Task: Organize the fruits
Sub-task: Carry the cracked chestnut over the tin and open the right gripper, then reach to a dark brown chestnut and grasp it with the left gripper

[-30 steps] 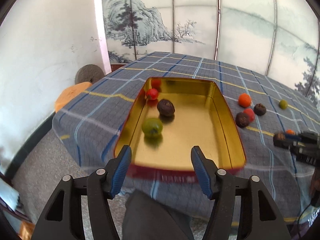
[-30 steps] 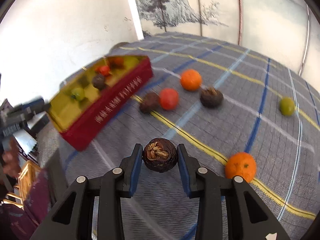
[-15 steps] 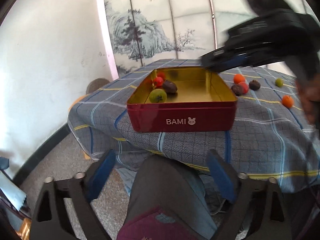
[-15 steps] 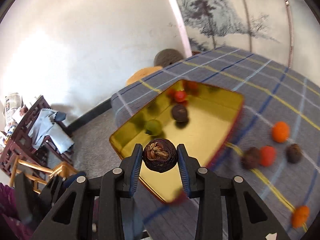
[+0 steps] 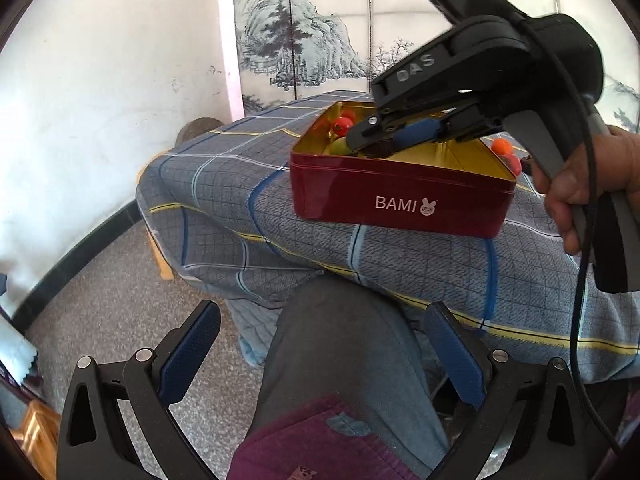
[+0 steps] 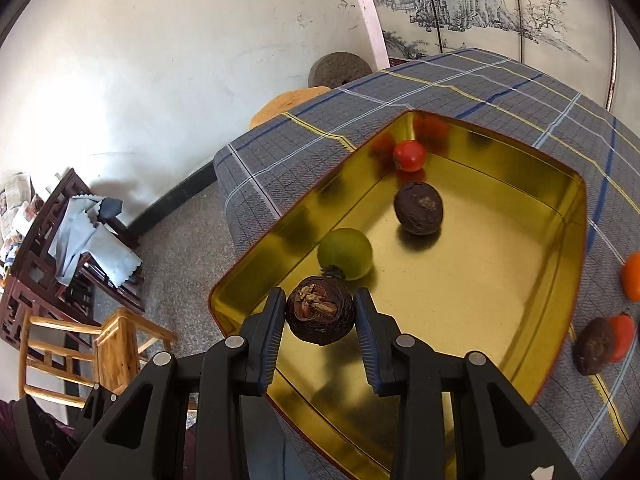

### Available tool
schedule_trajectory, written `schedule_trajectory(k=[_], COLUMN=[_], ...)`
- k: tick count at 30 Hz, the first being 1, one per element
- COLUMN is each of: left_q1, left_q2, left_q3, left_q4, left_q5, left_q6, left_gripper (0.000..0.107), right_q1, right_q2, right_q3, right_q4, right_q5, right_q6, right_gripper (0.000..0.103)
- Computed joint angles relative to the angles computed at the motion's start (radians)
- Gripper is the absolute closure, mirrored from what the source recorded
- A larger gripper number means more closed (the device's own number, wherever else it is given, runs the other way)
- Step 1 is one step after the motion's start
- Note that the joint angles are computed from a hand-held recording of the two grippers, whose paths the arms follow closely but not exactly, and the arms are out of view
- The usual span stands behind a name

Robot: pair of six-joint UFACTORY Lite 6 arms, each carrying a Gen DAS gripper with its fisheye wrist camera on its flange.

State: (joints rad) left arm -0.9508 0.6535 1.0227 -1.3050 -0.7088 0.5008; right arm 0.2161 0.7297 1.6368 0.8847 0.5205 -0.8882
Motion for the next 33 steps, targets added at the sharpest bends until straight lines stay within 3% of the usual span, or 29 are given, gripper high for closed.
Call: schedule_trajectory(k=[5,7,9,11,17,22,25,27,29,33], left_q1=[-0.005,-0.001,-0.002,-0.004,-0.004,-0.017,-0.051,-0.077,-0.091,-0.101], left_q2=[-0.008,-0.009,-0.013,-0.016,-0.019,-0.018,-0.032,-0.048,-0.068,-0.097], left_q3=[-0.011,-0.011,-0.013,-0.014,-0.010,0.008,0.017,0.018,0.018,0.127], left_q4=[-0.002,0.001,-0.004,-0.009,-0.021,-0.058,-0.079,-0.057,-0.008,0.018], left_q5=[-0.005,-0.003,-0.004,-0.006,-0.008,-0.010,-0.043,-0.077,-0.079,0.034], left_q6=[-0.002,-0.002,0.000,0.004,0.023,0.067,0.101,0.118,0.140,0.364], left_gripper=[0.006,0.006,0.006,0.006,0.006,0.006,0.006,0.006,0.006,0.006], right_q1=[0.033,0.017,-0.007,-0.033,-0.183,-0.463,-0.641,-0.753,-0.857,-1.021], right_q2=[0.016,-0.020,-0.075,-0.148,-0.478,-0.725,-0.771,-0.749,-0.721,-0.609], right_q3=[0.032,-0.017,-0.085,-0.172,-0.550,-0.819,-0.877,-0.869,-0.850,-0.771], right_q4=[-0.020,0.094,0.245,0.384,0.647,0.647,0.609,0.592,0.572,0.542], right_q5=[-0.010,-0.002,0.010,0.018,0.038,0.017,-0.039,-0.033,-0.040,-0.042], right_q6=[0.049,-0.050,-0.175,-0.296,-0.629,-0.791,-0.867,-0.904,-0.934,-0.993], right_gripper=[0.069,0.068,0.062,0.048,0.034,0.022,0.018,0.017,0.009,0.009])
